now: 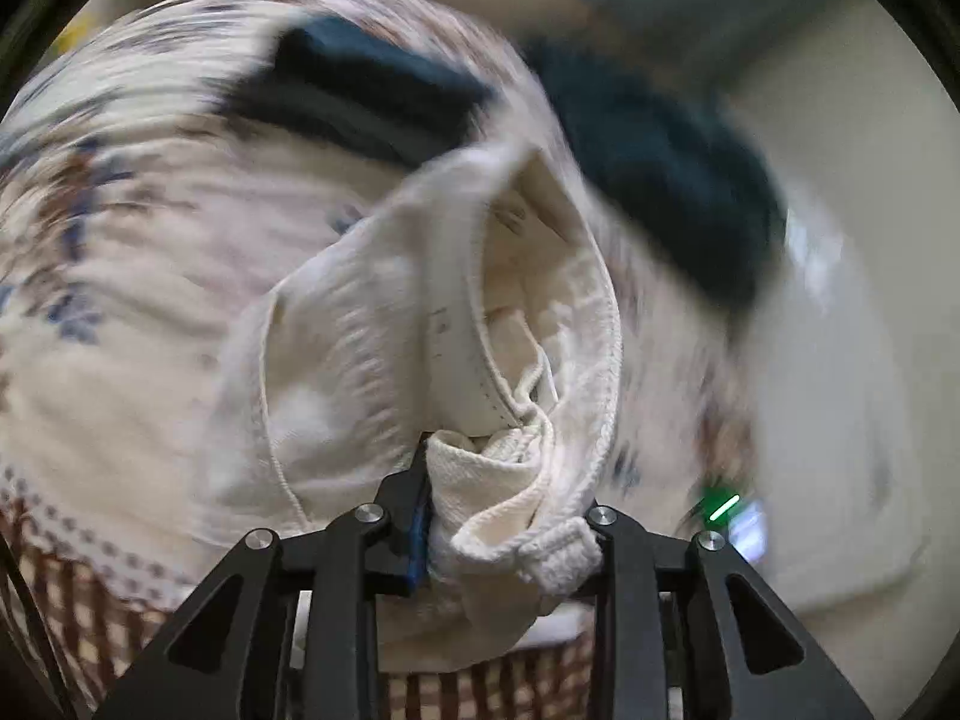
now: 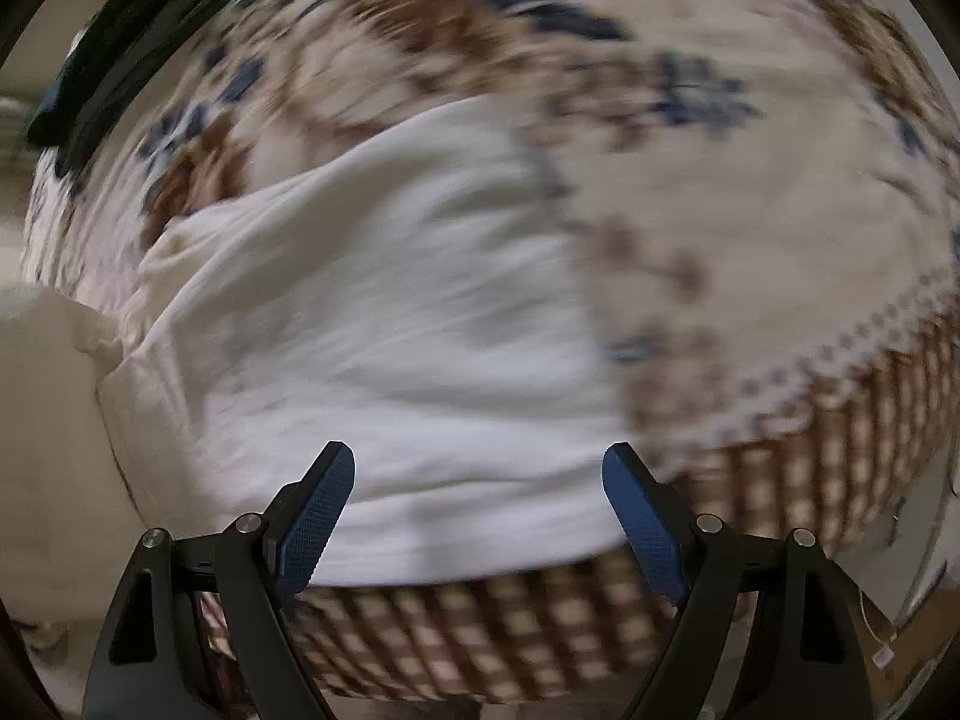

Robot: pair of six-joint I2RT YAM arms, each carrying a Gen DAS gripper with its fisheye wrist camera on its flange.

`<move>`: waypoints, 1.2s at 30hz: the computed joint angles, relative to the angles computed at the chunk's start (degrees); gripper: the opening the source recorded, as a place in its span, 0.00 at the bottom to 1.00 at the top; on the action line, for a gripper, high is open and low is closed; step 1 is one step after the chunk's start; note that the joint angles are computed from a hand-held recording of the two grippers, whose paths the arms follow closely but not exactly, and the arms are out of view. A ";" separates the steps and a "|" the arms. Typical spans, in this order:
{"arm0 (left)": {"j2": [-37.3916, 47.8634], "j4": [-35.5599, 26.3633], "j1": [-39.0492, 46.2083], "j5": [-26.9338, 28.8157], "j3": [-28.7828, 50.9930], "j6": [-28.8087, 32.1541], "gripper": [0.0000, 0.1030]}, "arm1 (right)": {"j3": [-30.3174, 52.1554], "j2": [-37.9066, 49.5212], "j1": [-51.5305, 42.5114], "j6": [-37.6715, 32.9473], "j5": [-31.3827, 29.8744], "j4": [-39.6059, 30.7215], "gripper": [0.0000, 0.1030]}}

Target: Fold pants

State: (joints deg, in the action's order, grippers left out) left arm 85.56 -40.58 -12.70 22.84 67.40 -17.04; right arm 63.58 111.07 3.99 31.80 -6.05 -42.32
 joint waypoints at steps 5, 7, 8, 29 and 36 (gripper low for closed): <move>15.37 1.08 -14.64 -9.74 1.68 -1.65 0.25 | -4.32 -5.97 -7.99 -6.35 4.77 -2.91 0.85; 17.04 2.12 -15.77 -11.37 1.35 -1.46 0.25 | -5.34 -7.30 -10.86 -8.96 5.75 -3.23 0.85; 17.95 2.15 -16.03 -11.70 1.77 -1.28 0.25 | -5.80 -7.96 -12.48 -10.30 5.92 -3.26 0.85; 5.76 -16.52 1.67 -24.60 5.46 5.95 0.98 | -1.98 -9.25 -11.39 -20.02 -18.71 -0.58 0.85; 8.24 -14.80 8.55 -25.28 -0.64 7.24 0.98 | 7.74 10.85 -3.80 -19.58 -17.78 -3.52 0.86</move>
State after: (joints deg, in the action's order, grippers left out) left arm 93.80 -55.38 -4.15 -2.44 66.76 -9.80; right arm 71.31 121.92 0.19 12.22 -23.83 -45.84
